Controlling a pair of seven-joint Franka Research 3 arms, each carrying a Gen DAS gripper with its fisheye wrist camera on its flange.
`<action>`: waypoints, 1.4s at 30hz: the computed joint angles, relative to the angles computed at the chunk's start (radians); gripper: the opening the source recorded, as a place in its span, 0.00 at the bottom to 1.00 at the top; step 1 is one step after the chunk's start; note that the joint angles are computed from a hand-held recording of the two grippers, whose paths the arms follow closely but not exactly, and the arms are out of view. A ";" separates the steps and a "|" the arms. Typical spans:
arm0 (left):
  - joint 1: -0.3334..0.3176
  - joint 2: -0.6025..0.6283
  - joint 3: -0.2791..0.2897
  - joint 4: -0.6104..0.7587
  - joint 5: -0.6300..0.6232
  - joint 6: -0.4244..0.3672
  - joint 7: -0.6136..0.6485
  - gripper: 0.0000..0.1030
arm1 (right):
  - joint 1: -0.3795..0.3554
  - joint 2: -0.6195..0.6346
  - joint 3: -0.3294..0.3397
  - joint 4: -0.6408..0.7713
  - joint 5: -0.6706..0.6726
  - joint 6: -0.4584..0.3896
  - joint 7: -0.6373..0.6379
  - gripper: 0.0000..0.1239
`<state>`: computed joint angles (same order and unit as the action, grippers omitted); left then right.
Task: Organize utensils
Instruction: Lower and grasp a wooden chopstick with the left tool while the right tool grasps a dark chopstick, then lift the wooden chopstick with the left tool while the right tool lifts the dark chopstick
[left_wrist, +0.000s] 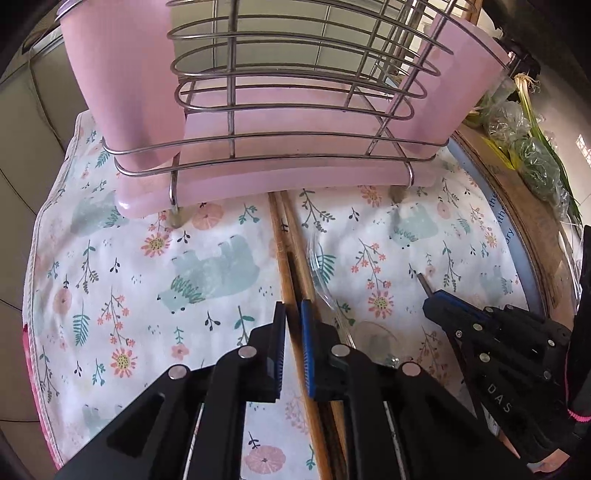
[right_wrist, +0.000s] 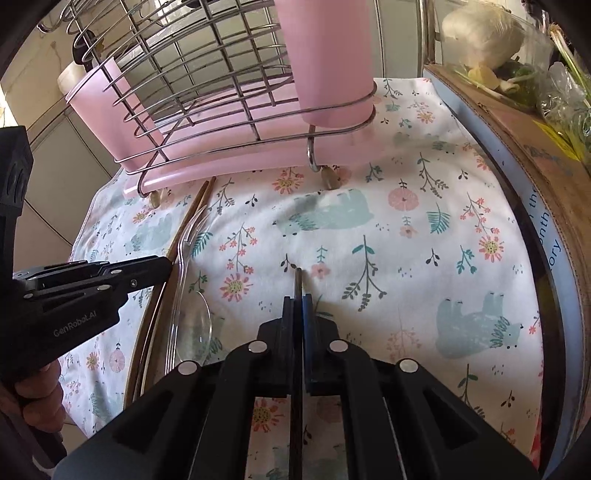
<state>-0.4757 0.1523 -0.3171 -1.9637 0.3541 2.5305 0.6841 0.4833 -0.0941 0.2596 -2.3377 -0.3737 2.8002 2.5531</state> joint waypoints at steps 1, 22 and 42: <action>-0.003 -0.004 0.002 -0.002 0.002 -0.007 -0.020 0.07 | 0.001 -0.002 -0.002 -0.004 0.008 0.004 -0.005 0.04; 0.032 0.019 -0.012 0.093 -0.177 -0.276 0.223 0.09 | 0.023 -0.002 -0.016 0.026 0.199 -0.083 -0.195 0.04; -0.026 -0.114 0.006 -0.055 0.132 -0.057 -0.076 0.06 | 0.003 -0.033 0.030 0.040 -0.168 -0.125 0.143 0.04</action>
